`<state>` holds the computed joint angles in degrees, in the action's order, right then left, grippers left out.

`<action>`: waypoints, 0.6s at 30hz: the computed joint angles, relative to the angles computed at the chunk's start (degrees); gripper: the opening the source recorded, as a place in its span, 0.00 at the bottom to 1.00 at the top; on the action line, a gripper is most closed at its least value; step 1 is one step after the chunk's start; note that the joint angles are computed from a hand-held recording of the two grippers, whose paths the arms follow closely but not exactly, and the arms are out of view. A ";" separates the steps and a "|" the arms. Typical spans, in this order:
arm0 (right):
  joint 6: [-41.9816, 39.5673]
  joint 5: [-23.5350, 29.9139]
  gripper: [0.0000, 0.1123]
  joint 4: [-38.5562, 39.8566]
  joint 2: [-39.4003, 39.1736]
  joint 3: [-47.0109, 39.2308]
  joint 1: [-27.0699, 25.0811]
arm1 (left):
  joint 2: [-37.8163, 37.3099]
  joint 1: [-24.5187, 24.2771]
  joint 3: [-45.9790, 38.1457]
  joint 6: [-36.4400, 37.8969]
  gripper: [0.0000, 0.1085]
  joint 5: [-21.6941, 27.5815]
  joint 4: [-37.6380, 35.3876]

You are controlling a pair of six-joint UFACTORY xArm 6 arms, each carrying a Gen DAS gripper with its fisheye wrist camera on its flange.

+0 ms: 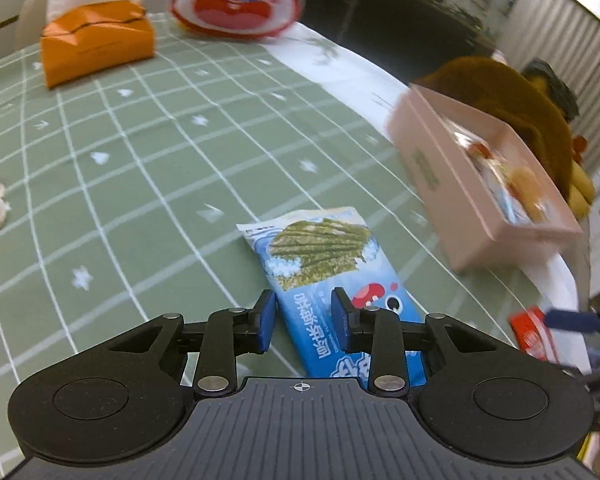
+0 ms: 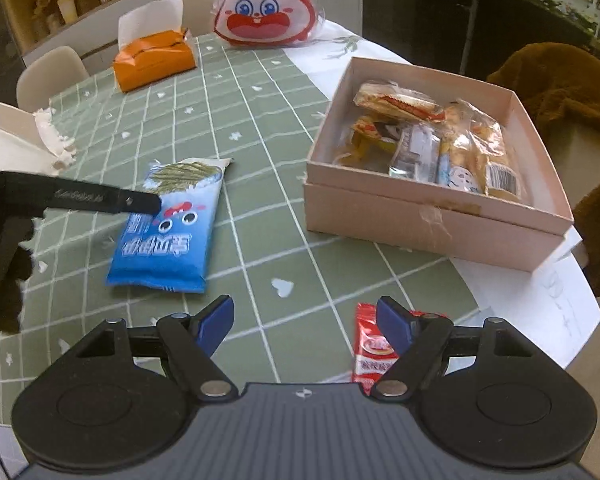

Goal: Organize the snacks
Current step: 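Grasp the blue seaweed snack bag with the right tool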

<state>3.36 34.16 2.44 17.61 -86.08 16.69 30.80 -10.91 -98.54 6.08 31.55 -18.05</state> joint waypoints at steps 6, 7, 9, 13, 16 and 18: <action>8.05 -0.59 0.70 -6.04 -5.00 6.75 -2.29 | -2.66 -1.34 3.45 4.26 0.32 0.18 -2.02; 7.06 0.19 0.70 -3.51 -5.80 7.55 -2.99 | -2.98 -1.43 3.75 3.43 0.32 -0.05 -1.33; 4.79 1.07 0.70 1.88 -6.67 8.72 -3.99 | -3.16 -1.51 3.66 1.86 0.31 -0.85 -0.75; 3.98 1.37 0.70 8.21 -6.56 9.54 -4.04 | -3.24 -1.17 2.33 0.20 0.31 -0.39 -2.92; -0.49 1.10 0.70 12.41 -5.28 7.89 -2.52 | -3.08 -0.74 1.33 -1.68 0.31 0.66 -2.58; -4.35 0.96 0.69 14.86 -3.87 5.46 -1.34 | -3.33 -0.48 1.58 -3.33 0.31 0.86 -1.74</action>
